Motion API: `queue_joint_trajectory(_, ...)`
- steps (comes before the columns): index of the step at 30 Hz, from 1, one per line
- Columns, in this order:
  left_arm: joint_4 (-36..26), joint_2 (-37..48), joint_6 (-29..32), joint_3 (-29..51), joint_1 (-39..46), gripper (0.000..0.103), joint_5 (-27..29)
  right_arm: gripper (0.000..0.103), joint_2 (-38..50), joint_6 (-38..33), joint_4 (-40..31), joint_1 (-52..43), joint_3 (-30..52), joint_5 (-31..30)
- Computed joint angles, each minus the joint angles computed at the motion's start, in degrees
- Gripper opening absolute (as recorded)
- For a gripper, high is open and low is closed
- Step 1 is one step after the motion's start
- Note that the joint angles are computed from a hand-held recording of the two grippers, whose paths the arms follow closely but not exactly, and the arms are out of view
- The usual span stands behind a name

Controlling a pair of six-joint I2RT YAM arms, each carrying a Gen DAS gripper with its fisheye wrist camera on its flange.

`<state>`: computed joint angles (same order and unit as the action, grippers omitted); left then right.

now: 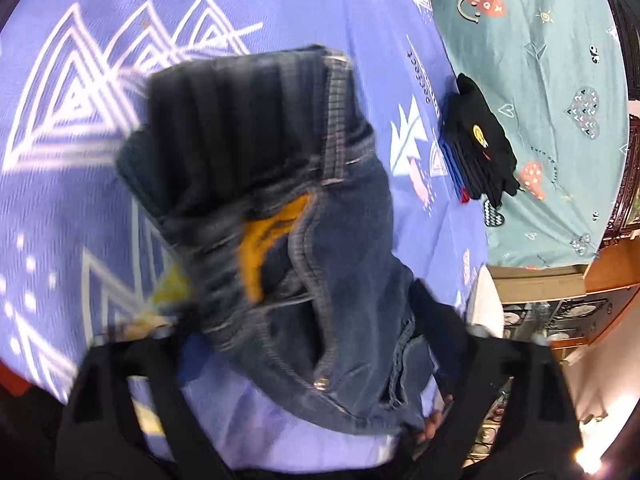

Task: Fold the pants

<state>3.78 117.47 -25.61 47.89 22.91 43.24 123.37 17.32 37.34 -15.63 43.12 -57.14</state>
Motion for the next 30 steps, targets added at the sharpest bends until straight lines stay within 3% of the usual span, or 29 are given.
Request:
queue_joint_trajectory(1,1.14,0.76,-0.12,0.17,0.29,0.064,-0.26,0.102,-0.1,-0.05,0.16,-0.01,-0.15,0.38)
queue_joint_trajectory(3,1.46,2.67,1.13,0.94,1.79,0.043,0.65,0.102,0.18,0.35,0.63,-0.09,-0.16,0.57)
queue_joint_trajectory(5,0.89,4.33,1.34,2.36,2.54,0.04,2.3,0.102,0.66,0.48,0.41,-0.1,0.16,0.73)
queue_joint_trajectory(8,-0.65,5.29,0.18,3.9,3.03,0.043,4.03,0.102,0.85,-0.5,-2.0,0.58,1.17,1.75)
queue_joint_trajectory(10,-0.84,5.09,0.24,4.06,2.71,0.053,4.21,0.102,0.66,-0.72,-1.64,0.78,0.7,1.98)
queue_joint_trajectory(11,0.41,4.47,0.2,3.25,2.63,0.062,4.54,0.102,0.61,-0.49,-0.89,0.67,0.35,1.88)
queue_joint_trajectory(13,5.87,2.33,-1.17,0.05,0.85,0.061,2.68,0.102,0.71,-0.06,-0.59,0.51,0.27,1.88)
queue_joint_trajectory(15,9.73,0.29,0.28,-2.72,-0.71,0.029,-0.39,0.102,1.06,0.27,-0.84,0.38,0.49,1.92)
queue_joint_trajectory(20,15.16,-9.0,5.1,-10.09,-3.61,0.024,-4.1,0.102,1.3,1.41,0.38,-0.27,0.16,1.61)
queue_joint_trajectory(23,16.15,-20.53,9.99,-15.5,-9.59,0.024,-8.41,0.102,1.35,2.01,1.0,-0.65,-0.09,1.56)
queue_joint_trajectory(27,10.26,-34.41,19.29,-16.84,-27.32,0.024,-17.39,0.102,0.81,3.95,4.21,-1.79,-1.46,1.54)
queue_joint_trajectory(30,6.88,-33.73,25.94,-13.87,-40.68,0.032,-22.21,0.102,0.08,7.32,8.6,-4.02,-3.71,1.2)
